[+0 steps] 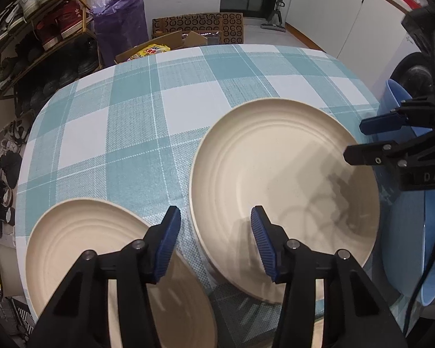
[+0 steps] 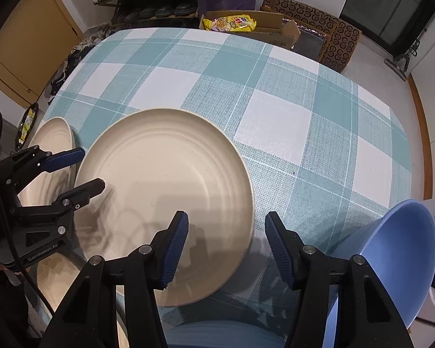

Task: Organize plates and bowls

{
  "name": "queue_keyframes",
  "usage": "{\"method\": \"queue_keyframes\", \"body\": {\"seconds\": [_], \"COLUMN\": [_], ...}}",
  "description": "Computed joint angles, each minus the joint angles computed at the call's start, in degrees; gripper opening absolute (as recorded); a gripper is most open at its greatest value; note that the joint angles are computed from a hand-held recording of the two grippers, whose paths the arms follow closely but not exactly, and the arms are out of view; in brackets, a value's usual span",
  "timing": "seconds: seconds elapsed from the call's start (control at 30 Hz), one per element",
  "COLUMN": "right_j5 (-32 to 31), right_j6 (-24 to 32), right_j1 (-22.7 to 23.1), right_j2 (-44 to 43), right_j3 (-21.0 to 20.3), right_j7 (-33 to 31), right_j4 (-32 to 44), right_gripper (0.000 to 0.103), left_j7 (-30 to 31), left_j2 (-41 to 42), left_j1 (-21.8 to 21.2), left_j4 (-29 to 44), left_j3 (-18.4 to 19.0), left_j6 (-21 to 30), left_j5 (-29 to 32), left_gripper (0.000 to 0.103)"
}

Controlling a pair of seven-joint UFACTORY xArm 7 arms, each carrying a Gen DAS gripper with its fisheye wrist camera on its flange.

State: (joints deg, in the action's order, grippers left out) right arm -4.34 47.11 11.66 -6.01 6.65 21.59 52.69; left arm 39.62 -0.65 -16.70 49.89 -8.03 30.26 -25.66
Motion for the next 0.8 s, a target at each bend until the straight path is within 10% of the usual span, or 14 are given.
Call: {"method": "queue_keyframes", "body": {"seconds": [0.8], "right_j5": [-2.58], "right_j6": [3.67], "right_j1": [1.58], "right_j2": [3.35], "right_j3": [0.45], "right_j7": [0.3], "right_j4": [1.69], "right_gripper": [0.051], "left_j7": [0.74], "left_j2": [-2.75], "left_j1": [-0.16], "left_j4": [-1.58], "left_j3": [0.74], "left_j6": [5.5], "left_j5": [0.83], "left_gripper": [0.05]}}
